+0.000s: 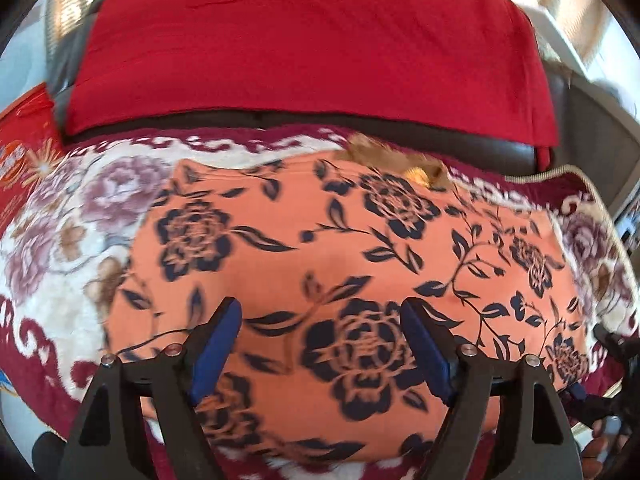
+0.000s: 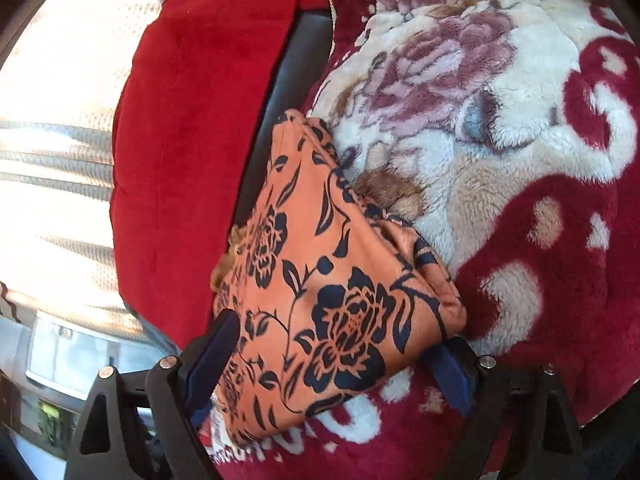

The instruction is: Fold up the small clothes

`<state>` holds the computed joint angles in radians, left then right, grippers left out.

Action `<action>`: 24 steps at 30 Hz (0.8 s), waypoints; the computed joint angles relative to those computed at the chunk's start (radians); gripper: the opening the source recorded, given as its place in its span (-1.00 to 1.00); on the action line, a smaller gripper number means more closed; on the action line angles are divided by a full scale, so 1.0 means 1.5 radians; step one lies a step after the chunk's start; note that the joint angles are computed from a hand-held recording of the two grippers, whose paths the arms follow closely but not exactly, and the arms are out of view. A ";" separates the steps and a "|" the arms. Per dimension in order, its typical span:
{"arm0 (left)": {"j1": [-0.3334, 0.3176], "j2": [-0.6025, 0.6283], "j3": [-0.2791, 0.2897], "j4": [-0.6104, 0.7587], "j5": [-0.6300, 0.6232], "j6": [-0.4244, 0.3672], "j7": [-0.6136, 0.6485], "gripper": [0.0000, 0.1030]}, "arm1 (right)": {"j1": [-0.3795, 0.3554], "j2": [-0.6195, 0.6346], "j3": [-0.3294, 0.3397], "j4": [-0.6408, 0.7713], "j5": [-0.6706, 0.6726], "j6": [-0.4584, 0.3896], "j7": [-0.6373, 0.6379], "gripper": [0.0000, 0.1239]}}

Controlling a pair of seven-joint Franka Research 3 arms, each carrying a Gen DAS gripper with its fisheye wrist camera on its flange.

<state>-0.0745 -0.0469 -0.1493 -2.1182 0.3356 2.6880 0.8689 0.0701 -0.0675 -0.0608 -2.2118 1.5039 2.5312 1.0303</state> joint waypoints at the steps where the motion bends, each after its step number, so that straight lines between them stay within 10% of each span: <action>1: -0.002 0.009 -0.004 0.013 0.016 -0.013 -0.008 0.59 | 0.000 -0.003 -0.001 -0.002 0.003 0.000 -0.006 0.47; 24: -0.002 0.028 0.003 0.032 0.016 -0.031 0.013 0.59 | 0.035 0.032 0.030 0.052 -0.188 0.119 0.041 0.17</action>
<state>-0.0776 -0.0056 -0.1446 -2.0696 0.3595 2.6410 0.8884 0.1220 -0.0202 -0.0158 -2.1342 1.2218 2.7093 1.0916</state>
